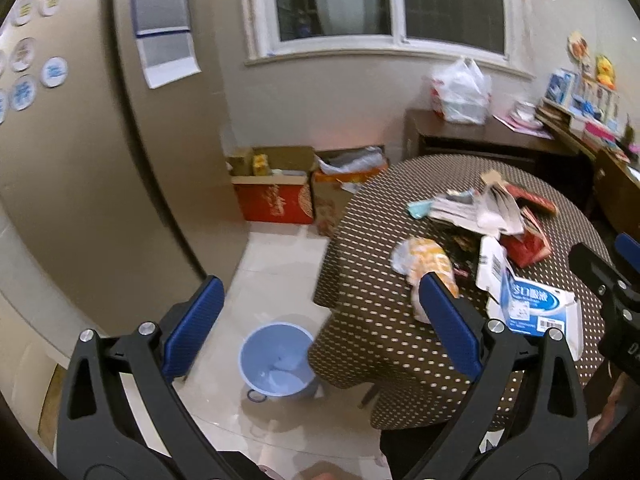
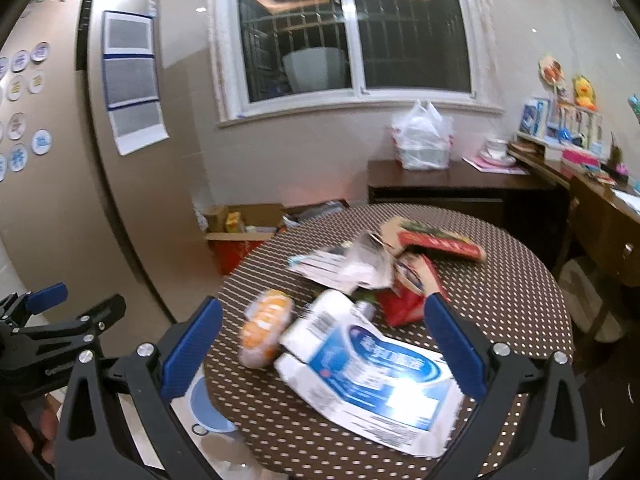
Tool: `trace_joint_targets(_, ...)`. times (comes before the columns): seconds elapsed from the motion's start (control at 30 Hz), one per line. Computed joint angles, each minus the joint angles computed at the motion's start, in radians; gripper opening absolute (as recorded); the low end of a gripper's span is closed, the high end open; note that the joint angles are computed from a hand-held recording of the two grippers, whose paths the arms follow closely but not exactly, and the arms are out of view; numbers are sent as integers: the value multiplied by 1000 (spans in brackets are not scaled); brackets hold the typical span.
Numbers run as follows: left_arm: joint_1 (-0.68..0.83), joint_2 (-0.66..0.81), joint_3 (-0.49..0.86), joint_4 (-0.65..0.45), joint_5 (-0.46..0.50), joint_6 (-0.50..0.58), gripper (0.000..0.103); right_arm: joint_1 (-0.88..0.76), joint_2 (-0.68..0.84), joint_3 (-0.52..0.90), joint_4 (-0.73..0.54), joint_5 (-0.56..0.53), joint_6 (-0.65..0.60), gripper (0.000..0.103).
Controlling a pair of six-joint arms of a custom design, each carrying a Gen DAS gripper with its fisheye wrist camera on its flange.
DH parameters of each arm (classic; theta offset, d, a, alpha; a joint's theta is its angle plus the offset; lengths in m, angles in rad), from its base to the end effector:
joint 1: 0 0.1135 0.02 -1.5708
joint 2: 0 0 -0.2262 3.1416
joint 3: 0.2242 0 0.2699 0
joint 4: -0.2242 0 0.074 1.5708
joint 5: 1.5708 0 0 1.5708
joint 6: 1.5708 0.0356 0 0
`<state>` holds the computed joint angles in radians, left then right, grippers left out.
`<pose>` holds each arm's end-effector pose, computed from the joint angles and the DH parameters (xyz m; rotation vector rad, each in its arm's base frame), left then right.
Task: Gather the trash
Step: 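Grasp the orange-print plastic bag with the left tool while the right tool grasps crumpled white paper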
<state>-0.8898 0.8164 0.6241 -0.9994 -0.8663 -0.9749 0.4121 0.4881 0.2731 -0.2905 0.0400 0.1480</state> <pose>0.1286 -0.1156 0.1968 -0.2913 2.2107 0.2699 0.1710 0.0732 0.1690 -0.2507 2.0747 0.3003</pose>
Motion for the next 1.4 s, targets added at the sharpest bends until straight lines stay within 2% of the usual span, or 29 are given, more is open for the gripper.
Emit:
trace_joint_targets(0.17, 95, 164, -6, 276, 155, 174, 96, -140, 161, 1, 116, -91, -39, 99)
trace_joint_targets(0.27, 145, 291, 20, 395, 241, 232, 96, -210, 311, 23, 206, -131, -60, 99)
trace_joint_targets(0.5, 257, 525, 88, 599, 371, 330, 96, -258, 593, 122, 351, -175, -79, 99)
trace_joint_targets(0.7, 332, 628, 117, 709, 460, 384, 95, -281, 824, 268, 392, -239, -61, 99)
trace_joint_targets(0.83, 398, 717, 153, 758, 566, 414, 75, -270, 932, 374, 399, -243, -58, 98)
trace_joint_targets(0.9, 430, 760, 171, 775, 629, 424, 54, -262, 994, 433, 398, -244, -55, 98)
trace_joint_targets(0.93, 442, 775, 175, 784, 659, 429, 50, -258, 1033, 474, 380, -241, -55, 97)
trace_joint_targets(0.97, 448, 784, 174, 802, 674, 434, 48, -257, 1057, 501, 368, -246, -54, 92)
trace_joint_targets(1.0, 448, 783, 168, 822, 675, 441, 44, -255, 1093, 537, 361, -249, -50, 80)
trace_joint_targets(1.07, 450, 768, 161, 839, 669, 454, 43, -249, 1145, 593, 339, -240, -52, 68)
trace_joint_targets(1.13, 450, 726, 148, 843, 644, 472, 43, -240, 1199, 646, 335, -230, -53, 67)
trace_joint_targets(1.17, 455, 706, 144, 841, 640, 477, 43, -232, 1233, 680, 325, -213, -58, 63)
trace_joint_targets(1.33, 492, 602, 106, 842, 632, 501, 43, -210, 1348, 788, 283, -190, -87, 34)
trace_joint_targets(1.4, 513, 569, 90, 841, 642, 505, 43, -208, 1367, 803, 279, -183, -90, 7)
